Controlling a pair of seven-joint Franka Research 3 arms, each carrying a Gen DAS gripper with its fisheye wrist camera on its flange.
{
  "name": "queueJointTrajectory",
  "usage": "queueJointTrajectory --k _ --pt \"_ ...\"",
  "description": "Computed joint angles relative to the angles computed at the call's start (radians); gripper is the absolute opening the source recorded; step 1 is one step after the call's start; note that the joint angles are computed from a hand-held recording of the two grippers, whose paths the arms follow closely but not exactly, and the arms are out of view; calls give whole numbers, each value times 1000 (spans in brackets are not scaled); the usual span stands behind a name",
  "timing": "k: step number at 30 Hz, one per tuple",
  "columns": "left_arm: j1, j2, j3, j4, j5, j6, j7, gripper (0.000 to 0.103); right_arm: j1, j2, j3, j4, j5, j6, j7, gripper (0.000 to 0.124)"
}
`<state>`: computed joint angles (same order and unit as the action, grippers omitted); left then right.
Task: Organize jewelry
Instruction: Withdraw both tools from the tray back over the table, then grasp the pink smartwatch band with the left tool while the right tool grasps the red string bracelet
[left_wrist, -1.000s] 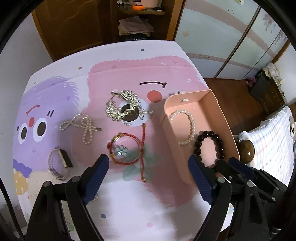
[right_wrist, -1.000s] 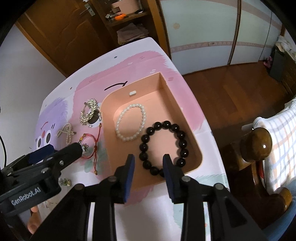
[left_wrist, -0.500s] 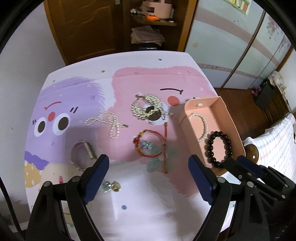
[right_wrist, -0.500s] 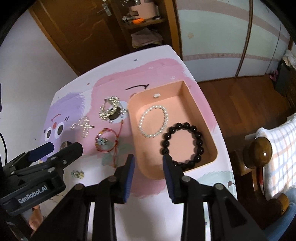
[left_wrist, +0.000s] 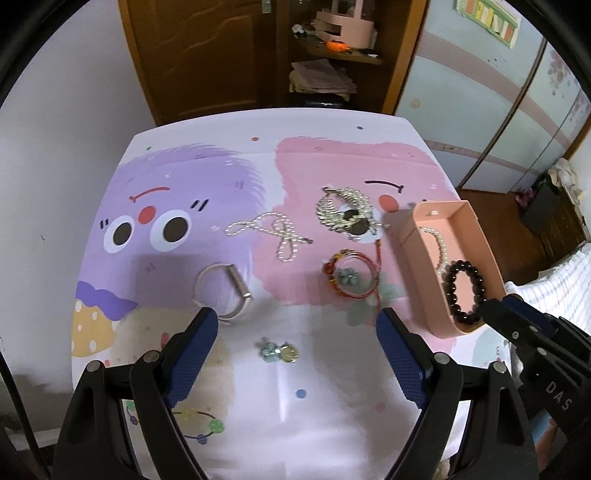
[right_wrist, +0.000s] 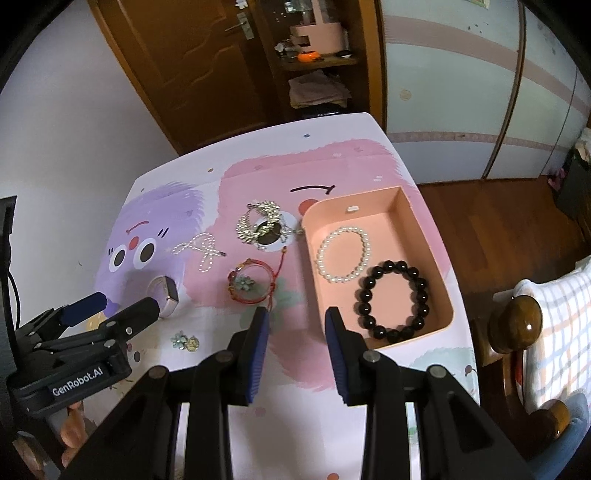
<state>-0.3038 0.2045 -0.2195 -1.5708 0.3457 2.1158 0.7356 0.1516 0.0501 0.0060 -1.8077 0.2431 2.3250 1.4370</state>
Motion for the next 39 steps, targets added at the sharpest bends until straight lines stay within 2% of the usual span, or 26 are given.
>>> queueJointTrajectory --k 14,24,30,34,37,39 --pt "71 -135 18 -240 -20 64 -51 86 36 32 19 19 -40 -4 -6 32" --pt "120 -220 29 -414 -62 177 -20 86 50 83 23 44 -28 -32 -35 32" --pt "133 -204 30 -420 -71 210 11 86 58 121 27 75 -20 -55 -50 32" --pt "129 -172 24 -393 -81 238 100 86 65 154 27 107 -27 -66 -55 31" --pt "129 -134 25 -358 -106 219 136 86 69 179 27 134 -32 -79 -53 32" --pt "138 -115 32 -345 -147 214 122 81 71 192 26 147 -33 -80 -49 31"
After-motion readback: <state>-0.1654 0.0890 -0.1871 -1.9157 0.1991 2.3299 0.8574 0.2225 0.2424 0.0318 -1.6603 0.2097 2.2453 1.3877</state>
